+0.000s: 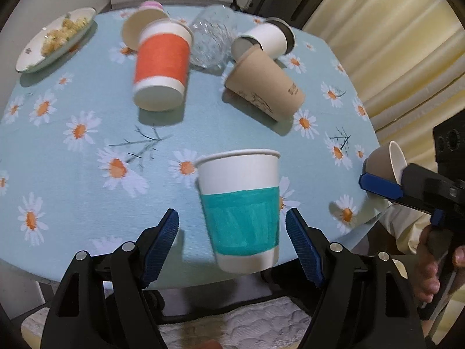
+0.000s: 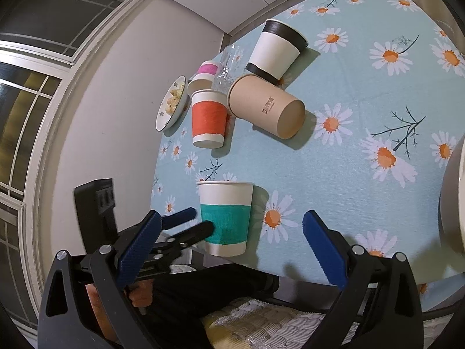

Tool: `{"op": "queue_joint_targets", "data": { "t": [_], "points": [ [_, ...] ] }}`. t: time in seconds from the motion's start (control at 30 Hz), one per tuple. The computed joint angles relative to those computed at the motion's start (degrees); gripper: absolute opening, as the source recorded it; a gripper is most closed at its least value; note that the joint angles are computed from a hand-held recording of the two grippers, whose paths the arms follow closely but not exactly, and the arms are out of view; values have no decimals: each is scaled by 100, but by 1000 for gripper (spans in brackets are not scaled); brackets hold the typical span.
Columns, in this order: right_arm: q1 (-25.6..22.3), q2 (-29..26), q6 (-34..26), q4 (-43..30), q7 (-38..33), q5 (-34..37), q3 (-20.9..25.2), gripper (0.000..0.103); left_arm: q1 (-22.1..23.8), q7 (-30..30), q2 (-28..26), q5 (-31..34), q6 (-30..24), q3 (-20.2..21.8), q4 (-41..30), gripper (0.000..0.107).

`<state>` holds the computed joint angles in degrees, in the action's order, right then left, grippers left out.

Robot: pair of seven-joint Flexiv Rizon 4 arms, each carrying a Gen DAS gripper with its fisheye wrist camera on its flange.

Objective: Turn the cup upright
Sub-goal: 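Lift the teal-banded cup with the right gripper and rotate it upright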

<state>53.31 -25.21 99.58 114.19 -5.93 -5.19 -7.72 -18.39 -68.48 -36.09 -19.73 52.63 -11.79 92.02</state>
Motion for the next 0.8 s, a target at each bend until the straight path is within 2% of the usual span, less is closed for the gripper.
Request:
{"op": "queue_joint_targets", "data": {
  "t": [0.17, 0.37, 0.47, 0.53, 0.63, 0.7, 0.8],
  "points": [
    [-323, -131, -164, -221, -35, -96, 353, 97, 251, 351, 338, -333, 571, -157, 610, 74],
    [-959, -441, -588, -738, -143, -356, 1087, 97, 571, 1078, 700, -774, 1382, -458, 1403, 74],
    [-1314, -623, -1029, -1106, -334, -517, 1526, 97, 813, 1474, 828, -1299, 1687, -735, 1758, 74],
    [-1412, -710, -1369, -1306, -432, -605, 1674, 97, 1064, 1896, 923, -1837, 1968, -1049, 2043, 74],
    [-1579, -880, -1630, -1557, -584, -570, 1937, 97, 1356, 2528, 996, -2694, 2073, -1453, 2302, 74],
    [-1625, -967, -1757, -1694, -672, -540, 2019, 96, 1386, 2875, 1010, -3167, 2163, -1546, 2407, 74],
    [-1695, -1117, -1977, -1955, -828, -481, 2138, 92, 1269, 3141, 966, -3467, 2147, -1421, 2420, 74]
  ]
}}
